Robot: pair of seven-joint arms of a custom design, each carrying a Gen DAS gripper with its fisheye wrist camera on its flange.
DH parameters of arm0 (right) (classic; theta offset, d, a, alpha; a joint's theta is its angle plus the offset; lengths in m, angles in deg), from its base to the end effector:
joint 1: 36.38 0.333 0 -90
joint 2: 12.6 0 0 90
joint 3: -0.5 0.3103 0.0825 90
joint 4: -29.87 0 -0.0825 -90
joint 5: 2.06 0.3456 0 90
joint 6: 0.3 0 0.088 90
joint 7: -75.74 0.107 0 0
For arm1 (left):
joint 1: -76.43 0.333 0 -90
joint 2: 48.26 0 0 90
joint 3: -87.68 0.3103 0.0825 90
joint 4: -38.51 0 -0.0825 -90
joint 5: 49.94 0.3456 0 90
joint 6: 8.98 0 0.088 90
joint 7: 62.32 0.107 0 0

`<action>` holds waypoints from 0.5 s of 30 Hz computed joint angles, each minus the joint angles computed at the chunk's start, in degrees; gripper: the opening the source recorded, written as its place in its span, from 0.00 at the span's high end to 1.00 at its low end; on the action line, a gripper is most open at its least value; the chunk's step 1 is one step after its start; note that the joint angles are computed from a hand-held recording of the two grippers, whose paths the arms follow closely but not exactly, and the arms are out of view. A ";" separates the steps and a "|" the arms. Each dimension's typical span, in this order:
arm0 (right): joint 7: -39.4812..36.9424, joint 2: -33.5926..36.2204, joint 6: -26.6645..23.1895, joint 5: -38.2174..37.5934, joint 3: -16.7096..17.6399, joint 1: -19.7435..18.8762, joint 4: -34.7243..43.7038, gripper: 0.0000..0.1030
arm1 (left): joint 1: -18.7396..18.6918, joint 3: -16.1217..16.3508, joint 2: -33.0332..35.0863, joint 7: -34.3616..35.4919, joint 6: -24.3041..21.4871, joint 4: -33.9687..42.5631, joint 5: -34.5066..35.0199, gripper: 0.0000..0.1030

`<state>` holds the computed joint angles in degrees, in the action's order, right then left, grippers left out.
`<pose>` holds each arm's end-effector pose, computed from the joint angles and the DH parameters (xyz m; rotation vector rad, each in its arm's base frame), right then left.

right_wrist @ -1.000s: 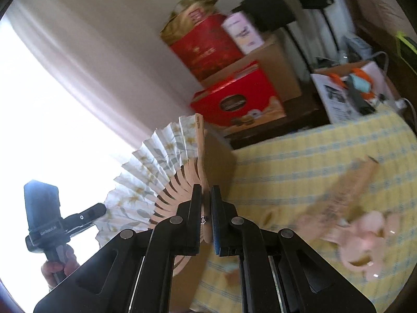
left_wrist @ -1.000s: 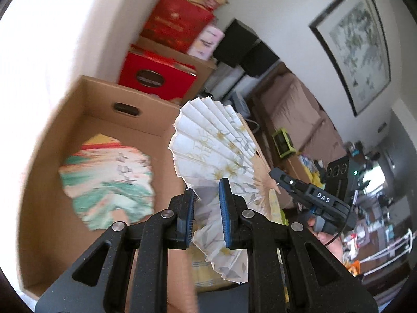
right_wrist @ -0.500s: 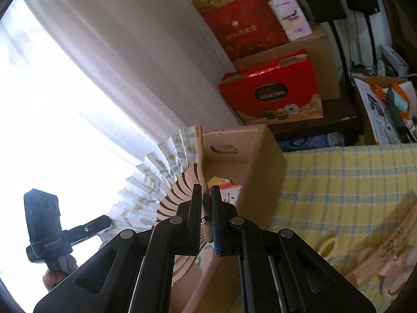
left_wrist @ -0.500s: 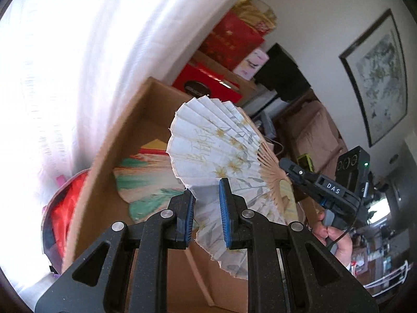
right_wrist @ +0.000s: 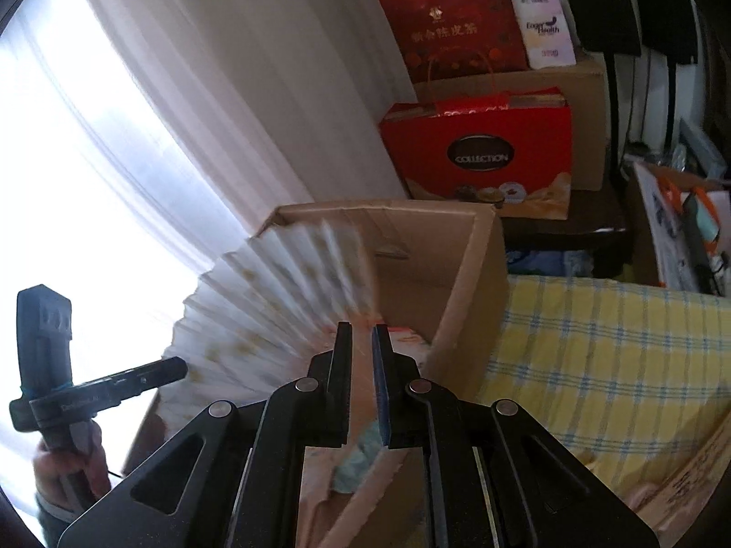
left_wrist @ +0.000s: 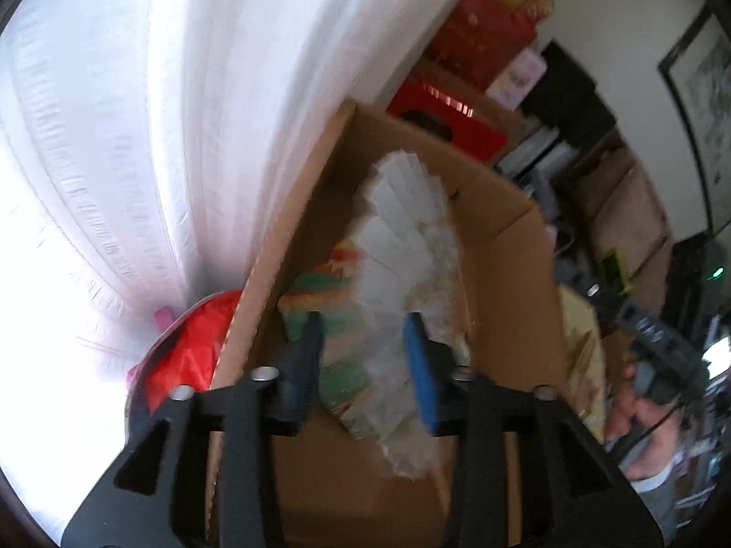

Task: Organize objects
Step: 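Carry the white folding fan with the right gripper over the box, then lower the white folding fan into the box and open the right gripper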

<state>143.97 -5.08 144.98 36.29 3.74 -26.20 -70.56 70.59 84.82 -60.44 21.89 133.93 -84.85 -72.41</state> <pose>0.5961 0.1329 0.5678 -1.7783 1.4842 -0.1362 0.4926 -0.0750 0.5605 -2.2442 1.8448 -0.9299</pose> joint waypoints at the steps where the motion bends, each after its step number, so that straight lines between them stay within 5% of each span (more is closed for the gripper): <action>1: -0.27 -0.05 0.02 -0.02 0.00 -0.02 -0.07 0.81 | 0.09 -0.33 0.06 -0.43 -0.04 -0.11 0.86 0.54; 15: -0.25 -6.85 1.31 -4.44 -1.19 0.71 -6.27 0.69 | -1.02 -2.36 -1.98 -5.03 -1.18 1.14 7.92 0.36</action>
